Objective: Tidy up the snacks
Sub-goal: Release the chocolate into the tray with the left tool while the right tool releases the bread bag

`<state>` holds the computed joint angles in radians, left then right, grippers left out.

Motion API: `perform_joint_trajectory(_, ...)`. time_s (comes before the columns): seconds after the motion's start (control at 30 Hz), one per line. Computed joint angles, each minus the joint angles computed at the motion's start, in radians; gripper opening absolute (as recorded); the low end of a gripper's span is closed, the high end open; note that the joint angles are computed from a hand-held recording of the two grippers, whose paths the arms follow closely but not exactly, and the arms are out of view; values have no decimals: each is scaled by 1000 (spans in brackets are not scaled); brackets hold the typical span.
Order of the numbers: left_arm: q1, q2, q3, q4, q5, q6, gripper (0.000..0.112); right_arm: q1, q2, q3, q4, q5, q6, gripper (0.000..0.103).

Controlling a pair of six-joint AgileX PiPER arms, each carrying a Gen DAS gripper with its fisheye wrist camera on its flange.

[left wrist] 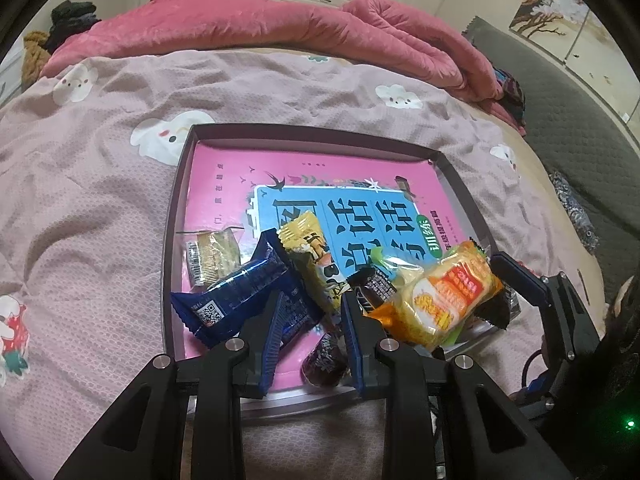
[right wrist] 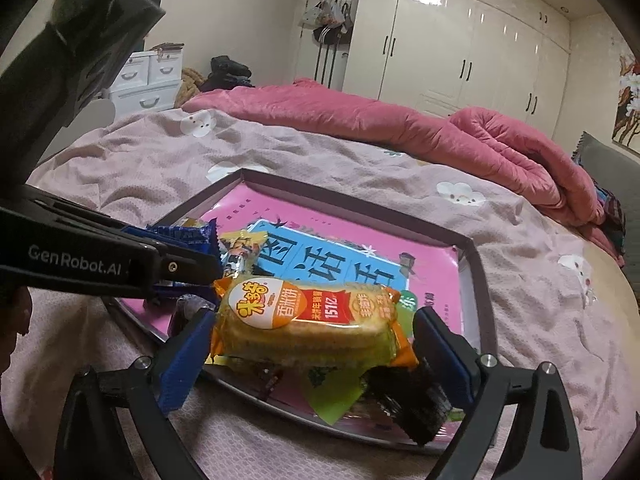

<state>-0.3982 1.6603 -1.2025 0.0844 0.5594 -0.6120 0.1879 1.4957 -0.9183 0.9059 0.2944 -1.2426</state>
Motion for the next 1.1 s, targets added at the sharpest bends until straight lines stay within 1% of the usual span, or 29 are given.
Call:
perform_joint_trajectory(0.07, 2, -1, 1, -5, -1, 2, 29, -4, -6, 4, 6, -5, -5, 98)
perform_joint_trajectory(0.13, 1, -1, 0, -5, 2, 1, 29, -4, -4, 0, -52, -20, 55, 98)
perform_joint_trajectory(0.17, 0, -1, 1, -3, 2, -1, 29, -7, -1, -3, -58, -22, 68, 98)
perform_joint_trajectory(0.2, 0, -3, 2, -2, 0, -1, 29, -16, 0, -5, -30, -10, 47, 98)
perform_joint_trajectory(0.23, -2, -4, 2, 1, 2, -3, 29, -20, 3, -11, -34, -2, 55, 98)
perform_joint_trajectory(0.3, -3, -4, 0, -2, 4, 0, 29, -12, 5, -12, -101, -25, 125, 98)
perform_joint_trajectory(0.4, -7, -5, -2, 3, 5, -3, 29, -33, -3, -13, -36, 8, 66, 98)
perform_joint_trajectory(0.6, -9, -10, -1, -3, 7, -2, 30, -38, -17, -5, -22, 20, 53, 98)
perform_joint_trajectory(0.63, -9, -11, -1, -6, 8, 0, 31, -40, -20, -4, -18, 25, 55, 98)
perform_joint_trajectory(0.7, -10, -16, 0, -15, 9, 3, 37, -43, -25, -3, 0, 32, 43, 98)
perform_joint_trajectory(0.8, -15, -21, -2, -8, 13, -6, 43, -42, -27, -4, -21, 33, 64, 98)
perform_joint_trajectory(0.93, -17, -27, -9, -5, 23, -10, 46, -47, -36, -7, -30, 51, 82, 98)
perform_joint_trajectory(1.0, -19, -32, -9, -1, 27, -16, 52, -47, -39, -4, -16, 50, 70, 98)
perform_joint_trajectory(1.1, -23, -38, -11, 17, 40, -34, 54, -48, -54, 6, 5, 49, 48, 98)
